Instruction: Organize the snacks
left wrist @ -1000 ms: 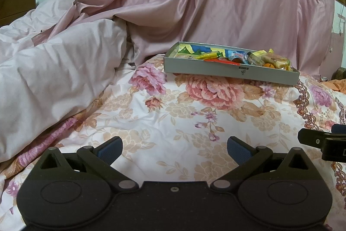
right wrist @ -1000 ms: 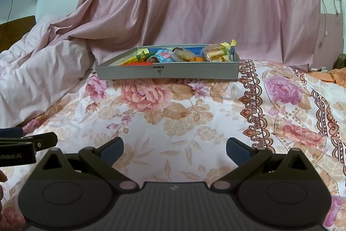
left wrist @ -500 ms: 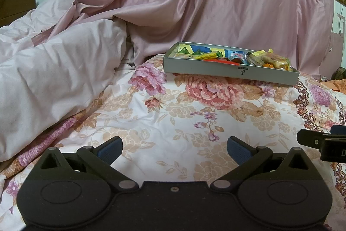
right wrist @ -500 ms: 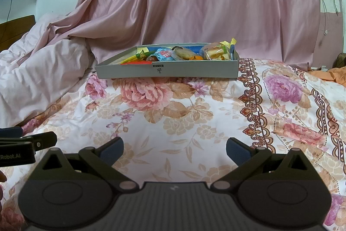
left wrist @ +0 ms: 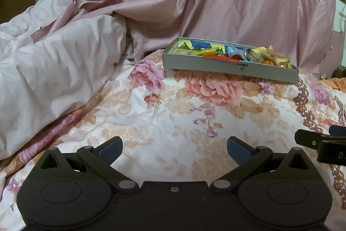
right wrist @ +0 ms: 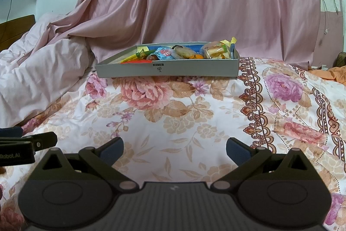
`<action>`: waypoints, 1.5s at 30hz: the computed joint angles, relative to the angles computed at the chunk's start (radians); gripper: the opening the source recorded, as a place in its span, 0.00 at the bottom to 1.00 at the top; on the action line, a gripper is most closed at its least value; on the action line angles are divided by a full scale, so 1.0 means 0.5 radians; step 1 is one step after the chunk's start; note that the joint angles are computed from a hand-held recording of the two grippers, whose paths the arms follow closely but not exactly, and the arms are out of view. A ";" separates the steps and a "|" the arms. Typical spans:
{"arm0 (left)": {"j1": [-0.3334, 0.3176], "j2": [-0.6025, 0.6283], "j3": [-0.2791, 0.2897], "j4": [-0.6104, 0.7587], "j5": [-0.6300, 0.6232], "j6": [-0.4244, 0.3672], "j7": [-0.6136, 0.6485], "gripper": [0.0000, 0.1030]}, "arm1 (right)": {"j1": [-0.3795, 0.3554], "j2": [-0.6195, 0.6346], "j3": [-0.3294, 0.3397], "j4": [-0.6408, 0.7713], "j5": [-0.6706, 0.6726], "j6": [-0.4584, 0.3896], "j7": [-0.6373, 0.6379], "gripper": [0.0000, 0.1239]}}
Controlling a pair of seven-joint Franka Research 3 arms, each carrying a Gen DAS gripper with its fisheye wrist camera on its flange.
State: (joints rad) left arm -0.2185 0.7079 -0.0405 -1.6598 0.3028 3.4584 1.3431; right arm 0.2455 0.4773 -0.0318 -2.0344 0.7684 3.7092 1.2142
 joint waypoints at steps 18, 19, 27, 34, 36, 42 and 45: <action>-0.008 -0.009 0.018 0.000 -0.022 -0.024 -0.036 0.99 | 0.005 0.004 -0.002 0.002 0.007 0.002 -0.004 0.83; -0.008 -0.009 0.018 0.000 -0.022 -0.024 -0.036 0.99 | 0.005 0.005 0.000 -0.001 0.005 0.005 -0.002 0.83; -0.012 -0.008 0.025 0.000 -0.028 -0.025 -0.027 0.99 | 0.011 0.002 -0.004 0.004 0.021 -0.003 -0.014 0.83; -0.019 -0.009 0.029 0.000 -0.036 -0.028 -0.025 0.99 | 0.013 0.000 -0.008 0.010 0.029 -0.011 -0.023 0.83; -0.025 -0.010 0.035 0.000 -0.040 -0.029 -0.024 0.99 | 0.012 0.001 -0.007 0.008 0.029 -0.010 -0.022 0.83; -0.012 -0.009 0.022 -0.005 -0.025 -0.038 -0.022 0.99 | 0.017 0.005 -0.006 0.010 0.038 -0.009 -0.024 0.83; -0.016 -0.010 0.025 -0.006 -0.028 -0.037 -0.024 0.99 | 0.022 0.016 -0.001 0.007 0.041 0.000 -0.019 0.83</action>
State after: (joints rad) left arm -0.2264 0.7030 -0.0278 -1.6631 0.2888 3.4400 1.3311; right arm 0.2564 0.4851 -0.0324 -2.0309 0.7887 3.7093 1.2049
